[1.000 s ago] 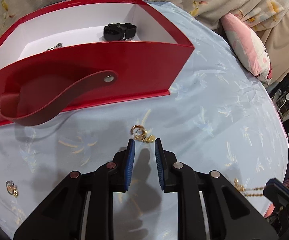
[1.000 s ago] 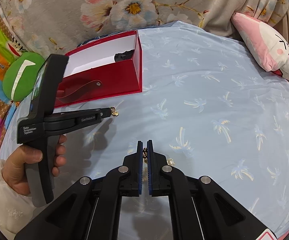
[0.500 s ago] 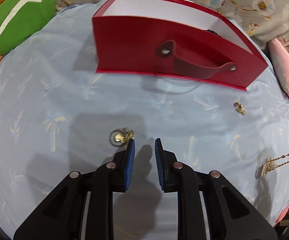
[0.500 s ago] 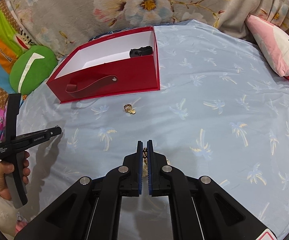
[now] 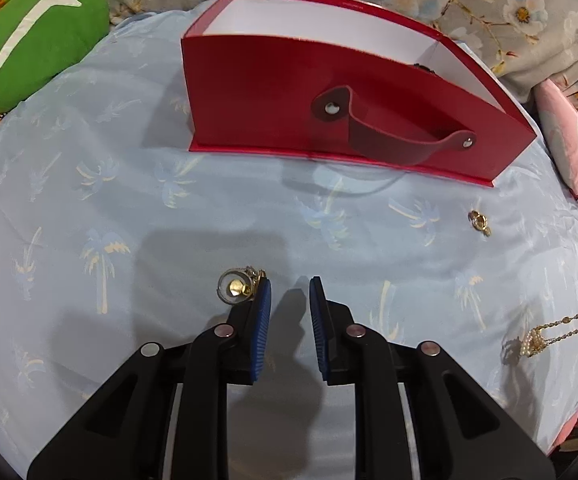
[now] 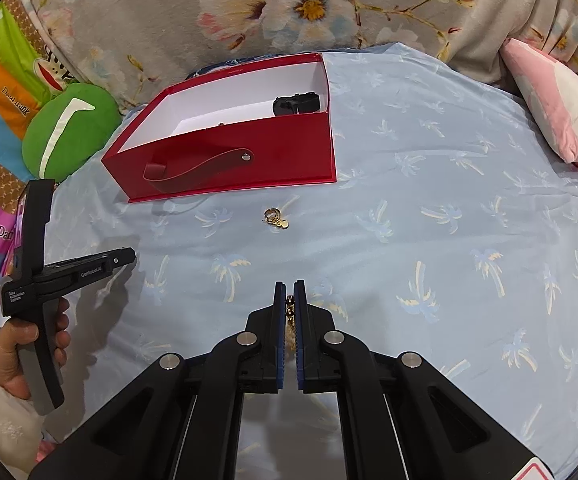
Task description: Organize jewelry
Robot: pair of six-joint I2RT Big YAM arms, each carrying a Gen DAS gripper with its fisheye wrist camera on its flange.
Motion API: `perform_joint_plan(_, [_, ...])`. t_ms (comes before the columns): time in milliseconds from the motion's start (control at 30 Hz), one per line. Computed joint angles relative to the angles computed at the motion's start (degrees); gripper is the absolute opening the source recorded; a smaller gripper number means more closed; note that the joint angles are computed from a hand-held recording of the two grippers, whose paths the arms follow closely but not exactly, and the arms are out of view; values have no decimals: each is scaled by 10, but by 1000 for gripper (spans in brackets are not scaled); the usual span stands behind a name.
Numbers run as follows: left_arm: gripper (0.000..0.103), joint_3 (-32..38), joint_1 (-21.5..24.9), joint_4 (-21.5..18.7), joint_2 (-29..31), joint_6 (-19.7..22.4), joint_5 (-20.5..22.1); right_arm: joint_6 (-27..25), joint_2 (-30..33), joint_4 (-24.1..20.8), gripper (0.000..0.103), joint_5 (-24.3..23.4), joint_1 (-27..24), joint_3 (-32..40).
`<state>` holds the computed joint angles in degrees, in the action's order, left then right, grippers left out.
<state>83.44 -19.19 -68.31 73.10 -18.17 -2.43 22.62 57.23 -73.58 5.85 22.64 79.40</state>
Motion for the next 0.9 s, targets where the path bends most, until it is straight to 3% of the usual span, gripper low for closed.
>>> perform_joint_plan(133, [20, 2, -4, 2, -4, 10, -22, -3, 2, 0, 3, -2, -1, 2])
perform_joint_plan(600, [21, -3, 5, 11, 11, 21, -11, 0, 16, 3, 3, -4, 7, 8])
perform_joint_plan(700, [1, -5, 16, 12, 10, 24, 5, 2, 17, 4, 3, -3, 9, 8])
perform_joint_plan(900, [0, -9, 33, 10, -4, 22, 50, 2, 17, 5, 3, -2, 10, 8])
